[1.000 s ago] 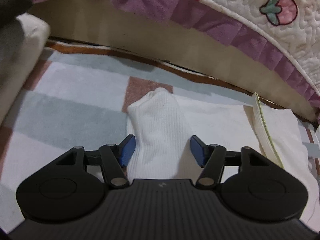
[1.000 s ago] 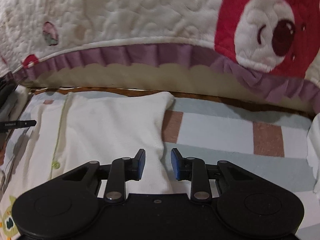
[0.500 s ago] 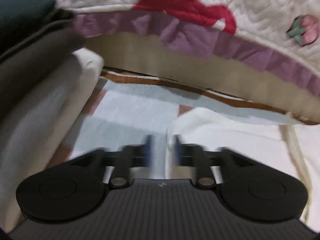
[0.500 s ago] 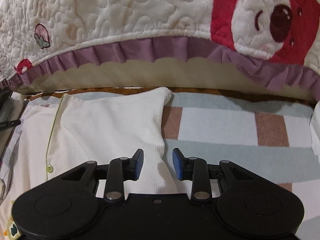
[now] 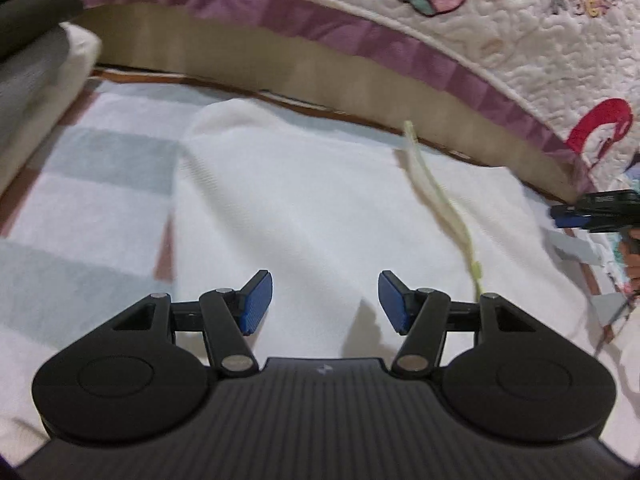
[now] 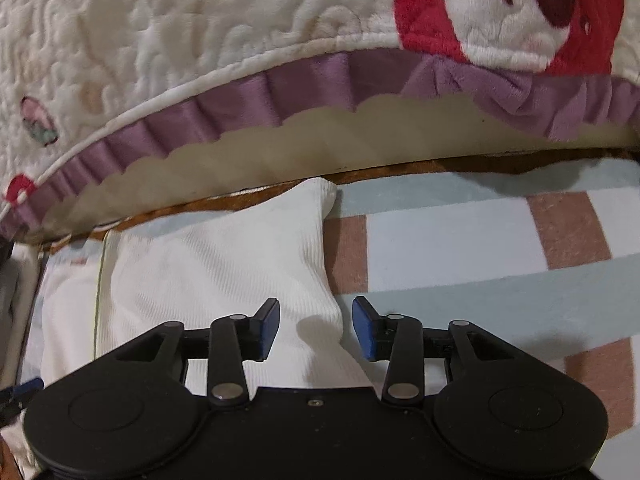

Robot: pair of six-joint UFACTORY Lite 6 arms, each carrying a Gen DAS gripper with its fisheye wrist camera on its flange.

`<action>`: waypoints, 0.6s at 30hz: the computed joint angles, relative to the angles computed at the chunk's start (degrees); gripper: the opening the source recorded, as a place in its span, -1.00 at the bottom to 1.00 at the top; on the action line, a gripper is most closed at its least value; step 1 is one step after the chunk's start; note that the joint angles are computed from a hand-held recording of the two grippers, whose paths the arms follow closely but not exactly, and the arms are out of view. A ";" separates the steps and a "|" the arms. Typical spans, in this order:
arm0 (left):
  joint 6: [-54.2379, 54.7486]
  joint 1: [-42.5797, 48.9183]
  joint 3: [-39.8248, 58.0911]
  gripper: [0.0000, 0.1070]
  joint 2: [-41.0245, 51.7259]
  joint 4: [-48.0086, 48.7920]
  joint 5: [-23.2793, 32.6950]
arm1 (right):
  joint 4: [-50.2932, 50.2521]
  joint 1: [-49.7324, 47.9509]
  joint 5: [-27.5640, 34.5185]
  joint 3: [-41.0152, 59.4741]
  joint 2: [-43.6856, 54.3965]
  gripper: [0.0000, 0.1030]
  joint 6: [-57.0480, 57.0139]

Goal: Fold clothes

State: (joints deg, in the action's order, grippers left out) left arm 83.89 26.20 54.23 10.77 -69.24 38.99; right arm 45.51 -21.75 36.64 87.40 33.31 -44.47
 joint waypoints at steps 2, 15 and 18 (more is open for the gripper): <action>0.82 -0.68 -0.64 0.07 -0.43 0.03 0.23 | -0.02 0.75 -0.96 1.07 1.54 0.00 1.43; 15.19 -1.96 -4.28 0.08 -0.67 -8.38 1.74 | 12.45 6.88 -14.42 5.32 10.73 0.07 -12.60; 15.48 -1.00 -4.32 0.06 -0.45 -9.25 2.48 | 27.36 7.99 -15.36 -0.93 4.58 -0.91 -30.58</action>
State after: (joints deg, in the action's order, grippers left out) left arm 99.37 25.20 49.92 10.31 -78.50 41.48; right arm 72.86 -13.76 21.27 86.47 37.89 -75.05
